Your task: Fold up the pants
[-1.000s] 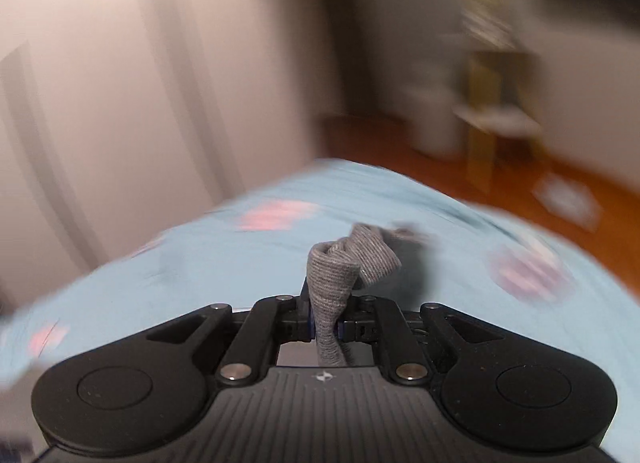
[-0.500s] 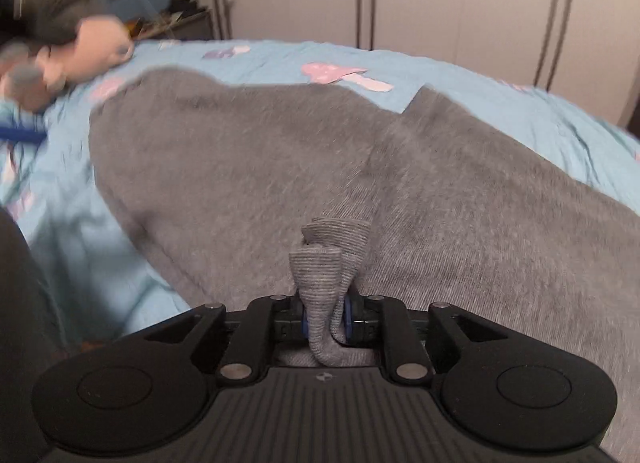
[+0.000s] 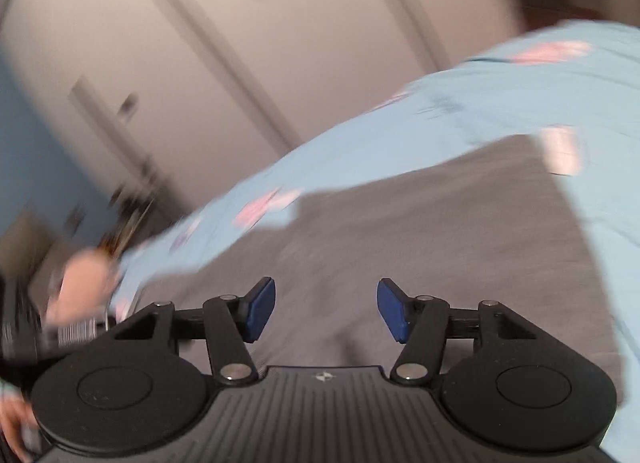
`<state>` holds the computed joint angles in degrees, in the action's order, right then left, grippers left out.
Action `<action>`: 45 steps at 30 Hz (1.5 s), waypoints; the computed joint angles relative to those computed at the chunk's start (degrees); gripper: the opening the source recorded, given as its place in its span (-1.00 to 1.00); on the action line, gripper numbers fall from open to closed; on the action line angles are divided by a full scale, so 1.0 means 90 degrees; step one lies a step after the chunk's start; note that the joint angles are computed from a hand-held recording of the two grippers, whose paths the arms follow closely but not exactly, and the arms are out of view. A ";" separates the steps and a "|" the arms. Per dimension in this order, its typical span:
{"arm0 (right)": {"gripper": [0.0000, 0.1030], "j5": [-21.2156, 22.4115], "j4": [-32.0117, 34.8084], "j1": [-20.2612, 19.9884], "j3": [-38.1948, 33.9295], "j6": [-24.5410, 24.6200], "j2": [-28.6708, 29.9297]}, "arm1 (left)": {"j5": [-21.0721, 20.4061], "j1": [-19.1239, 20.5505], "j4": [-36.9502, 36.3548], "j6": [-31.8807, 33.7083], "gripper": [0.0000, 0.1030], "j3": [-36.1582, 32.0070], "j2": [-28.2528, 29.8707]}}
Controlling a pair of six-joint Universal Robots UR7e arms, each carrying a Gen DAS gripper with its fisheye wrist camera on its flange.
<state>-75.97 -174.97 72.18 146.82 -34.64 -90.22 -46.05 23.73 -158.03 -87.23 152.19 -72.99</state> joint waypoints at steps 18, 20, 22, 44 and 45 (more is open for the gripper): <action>-0.10 -0.1014 -0.0955 -0.0243 -0.0126 0.0691 0.0573 | -0.0549 0.0177 0.1120 -0.0023 -0.64 -0.0341 0.0160; -0.10 -0.0995 -0.0896 -0.0266 -0.0128 0.0720 0.0534 | -0.0549 0.0116 0.1485 -0.0223 -0.48 -0.0408 0.0027; -0.10 -0.1010 -0.0882 -0.0265 -0.0137 0.0737 0.0525 | -0.0385 -0.0027 0.2213 -0.0483 -0.33 -0.0578 -0.0138; 0.15 -0.0935 -0.0932 -0.0270 -0.0271 0.0506 0.0805 | 0.0229 0.0990 0.0986 0.0431 0.21 -0.0812 0.0573; 0.16 -0.0916 -0.0914 -0.0280 -0.0275 0.0509 0.0802 | 0.0149 0.1017 0.0712 0.0416 0.20 -0.0625 0.0365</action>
<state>-84.22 -183.20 69.66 144.35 -30.05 -83.00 -44.71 32.89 -151.61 -83.49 146.56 -69.70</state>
